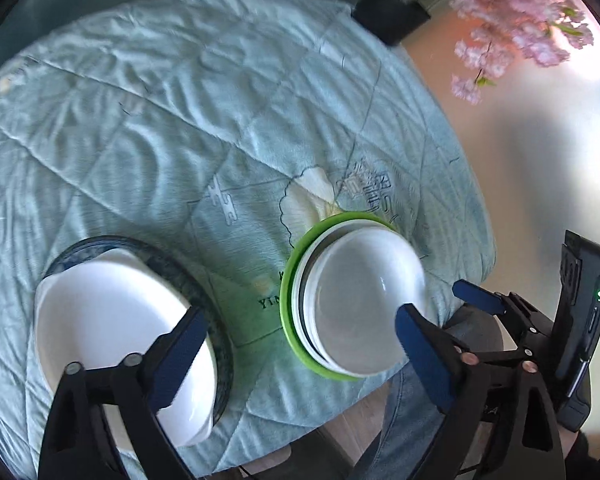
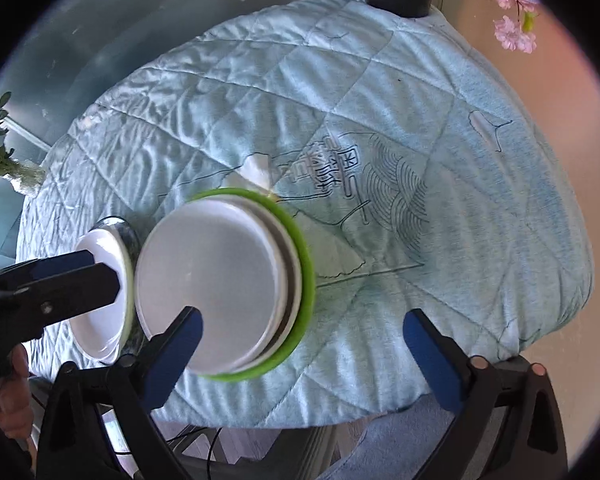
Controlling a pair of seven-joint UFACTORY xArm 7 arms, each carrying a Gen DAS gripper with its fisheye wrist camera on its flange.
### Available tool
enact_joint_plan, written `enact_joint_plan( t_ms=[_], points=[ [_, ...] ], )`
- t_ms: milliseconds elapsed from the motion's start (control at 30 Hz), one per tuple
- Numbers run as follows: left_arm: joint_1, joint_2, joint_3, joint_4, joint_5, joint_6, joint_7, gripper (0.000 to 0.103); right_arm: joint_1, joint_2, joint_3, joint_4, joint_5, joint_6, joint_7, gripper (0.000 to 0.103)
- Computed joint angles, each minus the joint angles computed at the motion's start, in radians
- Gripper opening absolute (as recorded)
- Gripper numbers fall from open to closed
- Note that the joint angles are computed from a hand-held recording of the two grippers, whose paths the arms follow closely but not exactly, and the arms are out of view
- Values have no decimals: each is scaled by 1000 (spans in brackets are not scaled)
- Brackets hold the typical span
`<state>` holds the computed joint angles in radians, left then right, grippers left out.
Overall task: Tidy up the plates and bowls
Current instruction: 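Move both grippers to the green bowl rim of the bowl stack, then close both grippers on the green bowl rim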
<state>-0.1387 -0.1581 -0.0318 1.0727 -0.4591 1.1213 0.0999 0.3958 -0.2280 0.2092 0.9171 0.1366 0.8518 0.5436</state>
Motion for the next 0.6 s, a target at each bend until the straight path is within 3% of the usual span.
enact_joint_plan(
  t_ms=[67,167,333,433,600],
  points=[
    [-1,52,2,29,-21,20,9,89,-4,18,-2,7,-3,8,5,92],
    [6,114,-3,65,-32,48,5,76,-3,42,-10,14,18,2,-18,78],
    [18,166,-17,93,-32,69,3,64,-3,61,-29,4,107,-20,-52,48],
    [20,190,-26,111,-25,76,2,58,-5,75,-26,6,118,-28,-51,45],
    [18,233,-37,144,21,93,-16,37,-2,93,-22,10,149,-35,-57,34]
  ],
)
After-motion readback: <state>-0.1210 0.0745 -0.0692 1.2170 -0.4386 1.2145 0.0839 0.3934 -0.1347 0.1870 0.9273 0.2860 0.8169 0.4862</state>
